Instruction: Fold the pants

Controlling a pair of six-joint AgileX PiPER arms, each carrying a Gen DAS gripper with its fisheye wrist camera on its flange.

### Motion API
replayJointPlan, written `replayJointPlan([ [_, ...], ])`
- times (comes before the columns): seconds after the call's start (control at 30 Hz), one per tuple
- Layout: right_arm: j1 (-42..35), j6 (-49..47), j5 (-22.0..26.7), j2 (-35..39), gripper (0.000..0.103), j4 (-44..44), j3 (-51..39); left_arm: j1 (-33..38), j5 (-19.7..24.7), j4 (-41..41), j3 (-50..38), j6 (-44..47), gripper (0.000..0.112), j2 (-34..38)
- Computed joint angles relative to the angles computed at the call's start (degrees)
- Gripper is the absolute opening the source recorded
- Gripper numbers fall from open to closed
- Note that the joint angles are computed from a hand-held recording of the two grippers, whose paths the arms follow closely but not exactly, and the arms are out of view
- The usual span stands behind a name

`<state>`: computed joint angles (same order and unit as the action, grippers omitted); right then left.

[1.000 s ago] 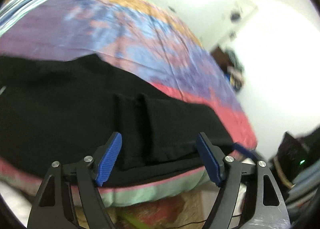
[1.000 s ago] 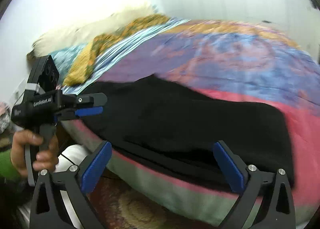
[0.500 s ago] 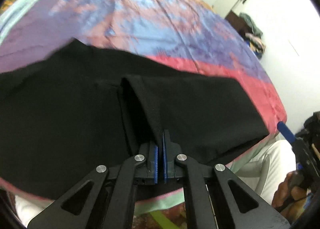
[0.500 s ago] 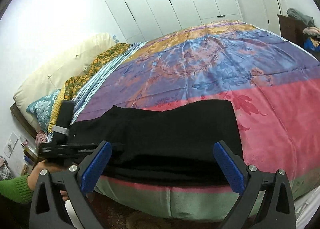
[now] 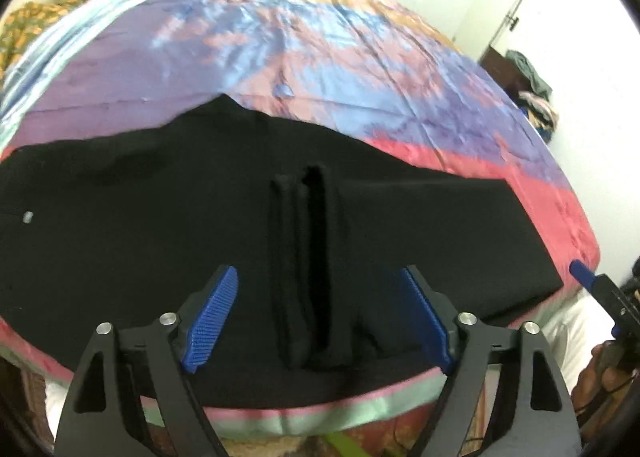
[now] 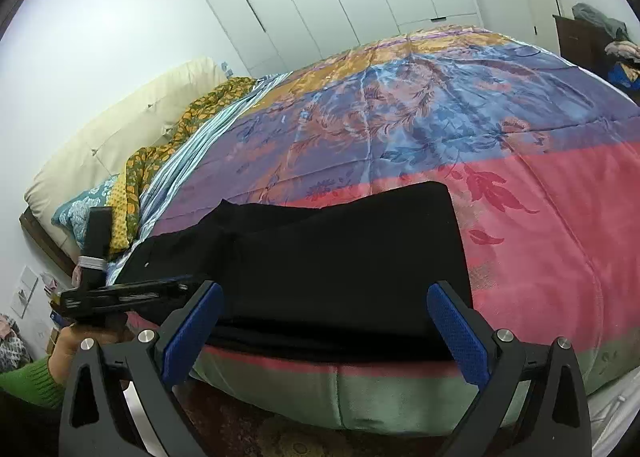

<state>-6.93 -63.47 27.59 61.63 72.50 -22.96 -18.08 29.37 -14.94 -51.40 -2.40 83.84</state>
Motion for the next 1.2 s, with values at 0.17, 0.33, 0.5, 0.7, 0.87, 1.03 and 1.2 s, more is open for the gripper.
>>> replayJointPlan([
  [0.17, 1.0, 0.6, 0.0, 1.6, 0.101, -0.4, -0.4, -1.0, 4.2, 3.6, -4.9, -2.8, 0.056, 7.6],
  [0.33, 1.8, 2.9, -1.5, -1.1, 0.101, -2.5, 0.4, -5.4, 3.7, 13.3, -5.9, -10.9, 0.016, 7.8],
  [0.5, -0.9, 2.7, 0.0, -0.6, 0.101, -1.8, 0.6, -2.5, 2.2, 3.5, -3.8, -1.4, 0.010, 3.0],
  [0.7, -19.0, -3.2, 14.1, -3.0, 0.101, 1.1, -1.7, 4.6, 3.7, -6.2, -2.7, 9.5, 0.010, -2.1],
  [0.87, -26.4, -7.1, 30.6, 8.4, 0.101, 2.1, -11.9, 4.5, 0.9, -5.6, -0.3, 12.2, 0.011, 2.2],
  [1.03, -12.6, -3.5, 33.7, 23.6, 0.101, -11.0, -17.8, 5.5, -2.3, -9.6, 2.9, 15.1, 0.012, 3.4],
  [1.2, -8.4, 1.2, 27.9, 22.9, 0.098, -16.4, -16.7, 5.9, -1.5, -11.0, 2.6, 16.7, 0.013, 3.8],
])
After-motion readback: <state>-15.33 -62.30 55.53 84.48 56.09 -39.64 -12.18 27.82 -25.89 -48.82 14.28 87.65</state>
